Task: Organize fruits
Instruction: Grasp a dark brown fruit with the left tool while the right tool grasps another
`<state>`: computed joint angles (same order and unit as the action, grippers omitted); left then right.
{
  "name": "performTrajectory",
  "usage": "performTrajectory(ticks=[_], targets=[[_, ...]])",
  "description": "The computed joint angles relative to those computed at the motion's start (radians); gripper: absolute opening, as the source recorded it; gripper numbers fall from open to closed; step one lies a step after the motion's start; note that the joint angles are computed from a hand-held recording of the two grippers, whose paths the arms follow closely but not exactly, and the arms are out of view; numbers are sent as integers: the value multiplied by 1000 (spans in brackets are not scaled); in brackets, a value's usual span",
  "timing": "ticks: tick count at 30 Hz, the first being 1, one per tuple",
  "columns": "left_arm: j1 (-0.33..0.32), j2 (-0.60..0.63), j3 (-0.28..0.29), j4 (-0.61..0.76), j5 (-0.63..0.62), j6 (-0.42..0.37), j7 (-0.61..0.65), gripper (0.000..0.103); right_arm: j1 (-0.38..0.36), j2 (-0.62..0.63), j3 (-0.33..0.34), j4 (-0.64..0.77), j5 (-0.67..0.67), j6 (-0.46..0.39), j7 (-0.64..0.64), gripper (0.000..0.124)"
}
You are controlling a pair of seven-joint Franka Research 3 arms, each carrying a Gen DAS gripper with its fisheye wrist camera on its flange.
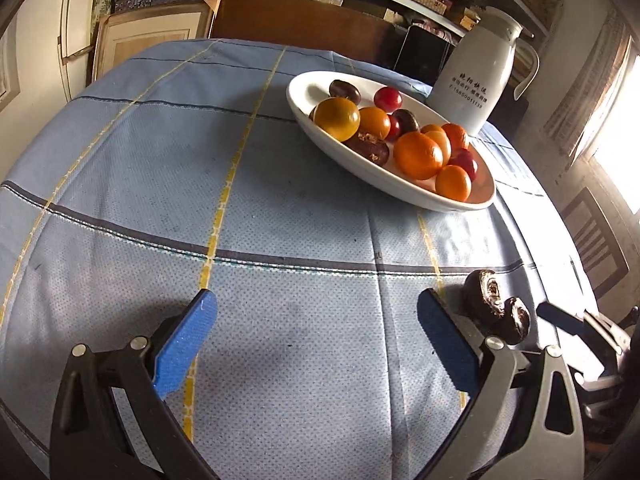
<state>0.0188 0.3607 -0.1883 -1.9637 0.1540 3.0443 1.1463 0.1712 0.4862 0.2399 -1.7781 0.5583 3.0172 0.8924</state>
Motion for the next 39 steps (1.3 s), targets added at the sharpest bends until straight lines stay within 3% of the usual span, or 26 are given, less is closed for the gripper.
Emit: performTrajectory(ticks=[3, 6, 10, 13, 15, 17, 19, 24, 31, 33, 34, 38, 39], targets=[[10, 1, -13, 0, -5, 0, 13, 98, 86, 36, -109, 63, -105, -70, 89, 67], [8, 6, -15, 8, -7, -12, 20, 98, 91, 62, -126, 107, -155, -136, 115, 46], [10, 10, -21, 14, -10, -18, 36, 98, 30, 51, -66, 85, -122, -99, 51, 42], [26, 18, -55, 23, -21, -22, 83, 98, -68, 67, 25, 108, 8, -57, 1, 42], [13, 25, -64, 36, -10, -23, 118, 98, -163, 104, 111, 156, 140, -80, -43, 42], [-79, 32, 10, 65, 70, -31, 101, 98, -181, 120, 107, 187, 208, -110, -20, 42], [-160, 51, 74, 106, 149, -54, 63, 98, -201, 118, 125, 185, 283, -83, -63, 42], [-270, 134, 134, 250, 291, -141, 12, 98, -199, 117, 112, 192, 375, -87, -111, 42], [-201, 202, 31, 337, 230, -186, 106, 98, -174, 106, 83, 189, 433, -96, -144, 42], [-185, 217, 7, 356, 198, -208, 147, 91, -168, 103, 75, 188, 440, -99, -149, 42], [-179, 225, -3, 367, 182, -221, 165, 78, -165, 102, 72, 187, 443, -100, -152, 42], [-202, 238, 19, 388, 174, -229, 172, 75, -151, 98, 56, 184, 442, -104, -146, 42], [-204, 234, 22, 381, 174, -221, 170, 65, -147, 98, 51, 185, 438, -107, -141, 42]])
